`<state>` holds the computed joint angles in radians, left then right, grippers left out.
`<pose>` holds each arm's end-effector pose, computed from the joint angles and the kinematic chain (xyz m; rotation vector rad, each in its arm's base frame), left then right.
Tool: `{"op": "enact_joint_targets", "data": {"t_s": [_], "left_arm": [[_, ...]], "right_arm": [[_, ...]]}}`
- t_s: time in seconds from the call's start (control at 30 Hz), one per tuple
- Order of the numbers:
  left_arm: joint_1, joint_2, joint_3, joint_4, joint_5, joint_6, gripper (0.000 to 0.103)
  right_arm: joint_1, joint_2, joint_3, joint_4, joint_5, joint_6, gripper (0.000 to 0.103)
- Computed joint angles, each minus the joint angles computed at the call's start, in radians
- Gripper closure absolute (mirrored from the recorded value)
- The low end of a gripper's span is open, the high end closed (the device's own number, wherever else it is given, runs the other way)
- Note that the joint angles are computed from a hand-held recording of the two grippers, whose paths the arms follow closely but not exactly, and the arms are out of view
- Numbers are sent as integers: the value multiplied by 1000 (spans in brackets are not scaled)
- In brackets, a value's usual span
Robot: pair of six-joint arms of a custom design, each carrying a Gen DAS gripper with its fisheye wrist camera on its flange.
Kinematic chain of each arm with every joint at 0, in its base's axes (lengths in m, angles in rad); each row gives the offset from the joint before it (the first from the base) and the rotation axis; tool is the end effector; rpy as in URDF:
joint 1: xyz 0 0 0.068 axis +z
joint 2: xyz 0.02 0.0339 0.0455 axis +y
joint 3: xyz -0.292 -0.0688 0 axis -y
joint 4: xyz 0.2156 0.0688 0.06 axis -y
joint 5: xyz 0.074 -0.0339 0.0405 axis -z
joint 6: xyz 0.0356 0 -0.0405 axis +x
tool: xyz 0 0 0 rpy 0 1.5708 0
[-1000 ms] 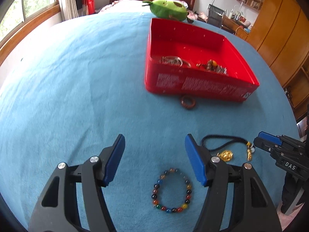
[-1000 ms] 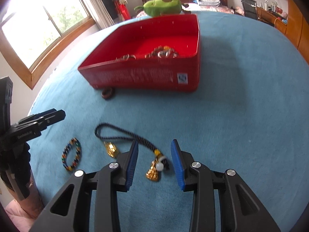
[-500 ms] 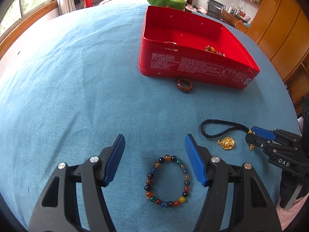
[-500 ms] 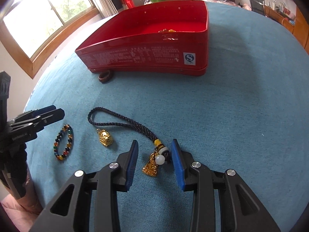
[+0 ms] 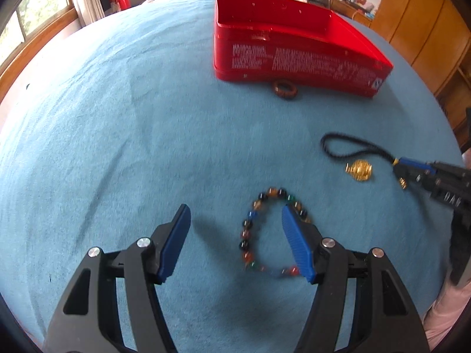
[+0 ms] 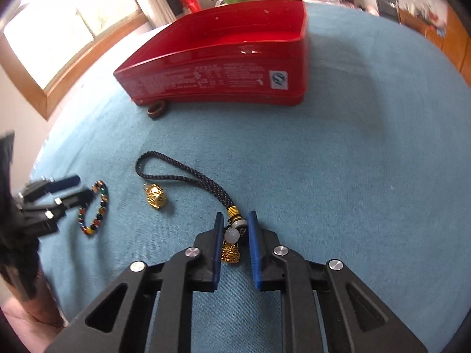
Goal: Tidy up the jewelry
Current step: 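Grasp the multicolored bead bracelet with the left tool while the right tool grasps the black cord, then carry the bracelet and black cord into the red tin and release both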
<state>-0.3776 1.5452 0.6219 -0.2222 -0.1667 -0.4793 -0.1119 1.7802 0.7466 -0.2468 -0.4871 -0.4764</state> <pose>0.2210 -0.0813 0.1702 -0.1850 2.6808 -0.0368 0.2729 -0.0139 0.1435 -0.5813 2.6172 0.5236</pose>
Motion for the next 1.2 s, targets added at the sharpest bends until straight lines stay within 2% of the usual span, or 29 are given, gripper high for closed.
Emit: {"op": "enact_joint_targets", "data": {"t_s": [0.17, 0.23, 0.43, 0.5, 0.73, 0.87, 1.2], "left_arm": [[-34, 11, -30, 27, -30, 10, 42], [-49, 11, -44, 44, -37, 9, 49], [-93, 14, -54, 72, -18, -5, 79], [-92, 17, -56, 81, -8, -7, 97], [-50, 4, -89, 135, 40, -24, 97], [-35, 13, -72, 126, 34, -18, 97], [24, -115, -92, 71, 95, 3, 97]], "right_arm": [[-26, -37, -39, -3, 0, -8, 87], [-24, -50, -54, 2, 9, -6, 87], [-6, -58, -57, 2, 24, 12, 87], [12, -49, -54, 13, 26, 38, 87], [42, -42, -51, 33, 50, 34, 82], [55, -48, -66, 63, 69, 40, 87], [-80, -46, 47, -174, -133, -40, 88]]}}
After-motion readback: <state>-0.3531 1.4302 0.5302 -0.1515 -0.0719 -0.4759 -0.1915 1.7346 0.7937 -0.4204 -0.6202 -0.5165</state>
